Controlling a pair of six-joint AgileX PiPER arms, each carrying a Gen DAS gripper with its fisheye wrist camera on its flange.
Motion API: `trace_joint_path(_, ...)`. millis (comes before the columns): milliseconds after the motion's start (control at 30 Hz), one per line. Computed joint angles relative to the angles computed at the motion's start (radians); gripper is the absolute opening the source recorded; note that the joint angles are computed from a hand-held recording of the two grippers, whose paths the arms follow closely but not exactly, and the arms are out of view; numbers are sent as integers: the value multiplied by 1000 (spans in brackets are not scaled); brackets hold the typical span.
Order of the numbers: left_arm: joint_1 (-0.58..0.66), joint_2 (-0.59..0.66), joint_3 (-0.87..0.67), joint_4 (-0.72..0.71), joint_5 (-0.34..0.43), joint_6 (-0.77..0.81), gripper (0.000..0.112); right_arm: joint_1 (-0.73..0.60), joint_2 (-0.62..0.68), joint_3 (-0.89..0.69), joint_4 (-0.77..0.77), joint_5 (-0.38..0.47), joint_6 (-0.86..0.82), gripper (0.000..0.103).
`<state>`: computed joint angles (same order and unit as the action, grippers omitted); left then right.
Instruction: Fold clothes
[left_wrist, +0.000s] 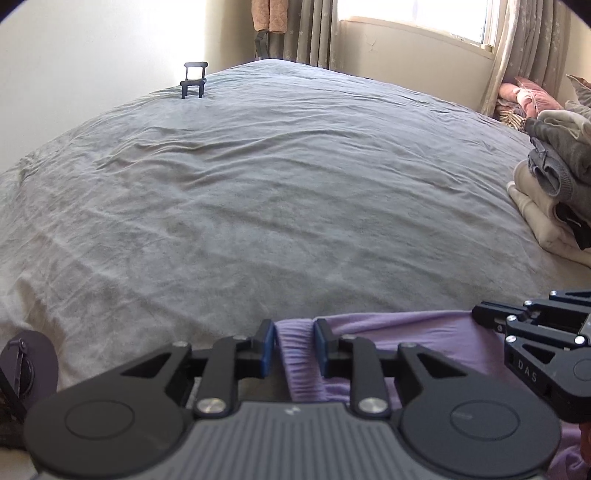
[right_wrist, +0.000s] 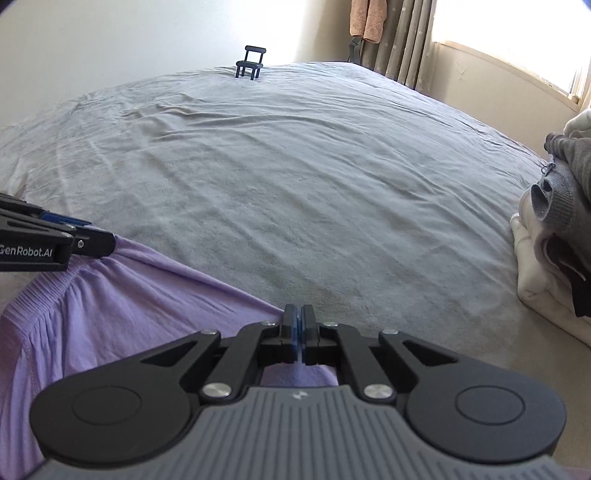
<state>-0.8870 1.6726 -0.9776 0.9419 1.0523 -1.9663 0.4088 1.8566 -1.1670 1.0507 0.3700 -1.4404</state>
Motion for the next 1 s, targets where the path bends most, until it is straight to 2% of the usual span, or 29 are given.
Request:
trace_joint_path(67,-19,1,-13,15,38,-11,43,-23,-18,-9,-50,41,65,14)
trace_joint_path(233,-64,-9,-24,83,80,-70,43,-150,-74,-4,-68,120,51,27)
trace_joint_path(400,-85,20,-62,142,1,-51,43,-305,-90,-23,-100,184,3,27)
trace_joint_path(600,-74,106,-151,120,-128,36,43,-454,-61,-85,-169,256,-12,27)
trace_joint_path(767,-76,165,-206,75,-150,106,43,-504,-33,-113,-225,283,-51,27)
trace_joint_path(1000,-64,194,-231,18,-138,167,43,-511,14,-162,-297,328,-56,27)
